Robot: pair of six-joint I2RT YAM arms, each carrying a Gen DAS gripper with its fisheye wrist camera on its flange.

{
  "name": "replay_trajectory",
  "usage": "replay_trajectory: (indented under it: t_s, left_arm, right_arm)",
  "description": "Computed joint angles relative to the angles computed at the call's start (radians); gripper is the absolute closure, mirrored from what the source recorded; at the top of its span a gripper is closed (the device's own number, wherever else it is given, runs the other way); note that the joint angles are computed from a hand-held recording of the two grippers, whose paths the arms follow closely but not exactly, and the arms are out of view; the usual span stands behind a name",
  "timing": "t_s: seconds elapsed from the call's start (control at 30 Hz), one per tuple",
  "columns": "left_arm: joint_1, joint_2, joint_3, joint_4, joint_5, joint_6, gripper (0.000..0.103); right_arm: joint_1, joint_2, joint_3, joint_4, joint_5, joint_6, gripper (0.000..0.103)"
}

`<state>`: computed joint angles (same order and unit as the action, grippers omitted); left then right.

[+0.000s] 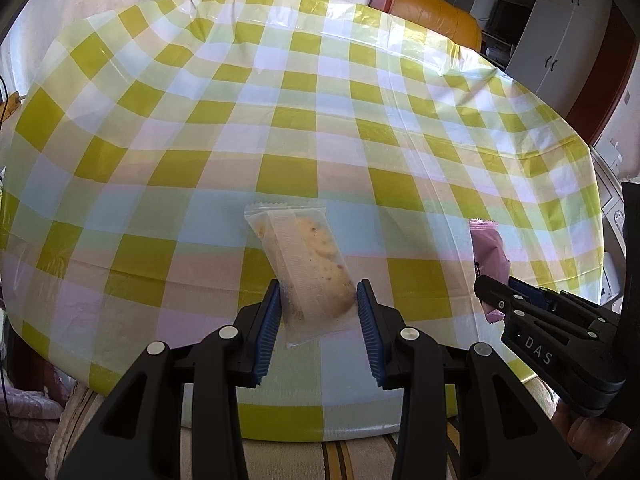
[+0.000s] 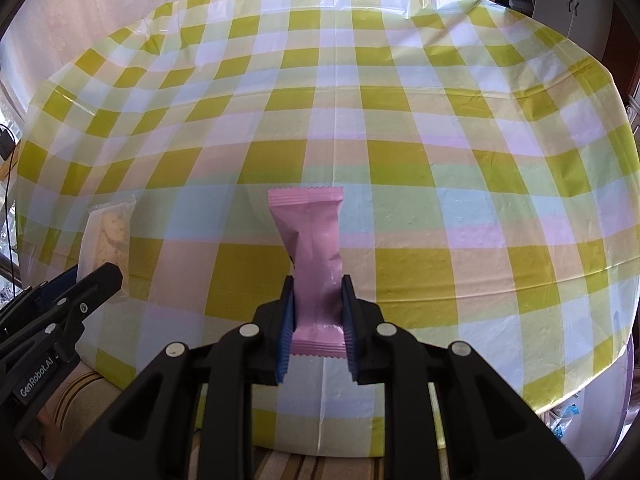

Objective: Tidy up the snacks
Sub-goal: 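Carry the cookie bag and pink wafer bar over the white box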

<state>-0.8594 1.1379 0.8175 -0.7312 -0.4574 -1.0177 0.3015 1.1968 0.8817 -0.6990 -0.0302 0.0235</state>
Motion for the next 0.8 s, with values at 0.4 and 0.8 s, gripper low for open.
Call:
replay_trajectory:
  t_s: [0.4,0.8]
  left_arm:
    - [-0.127,0.041,0.073,-0.053,-0.046,-0.061,0.066]
    - [-0.195,0.132,0.153,-0.063,-0.051,-0.058,0.066]
  right_arm:
    - [-0.129,-0.158,-0.042,-0.103,-0.073,-0.067,0.081]
    - [-0.298,-0.234,-0.052,-0.171,-0.157,-0.168,0.081]
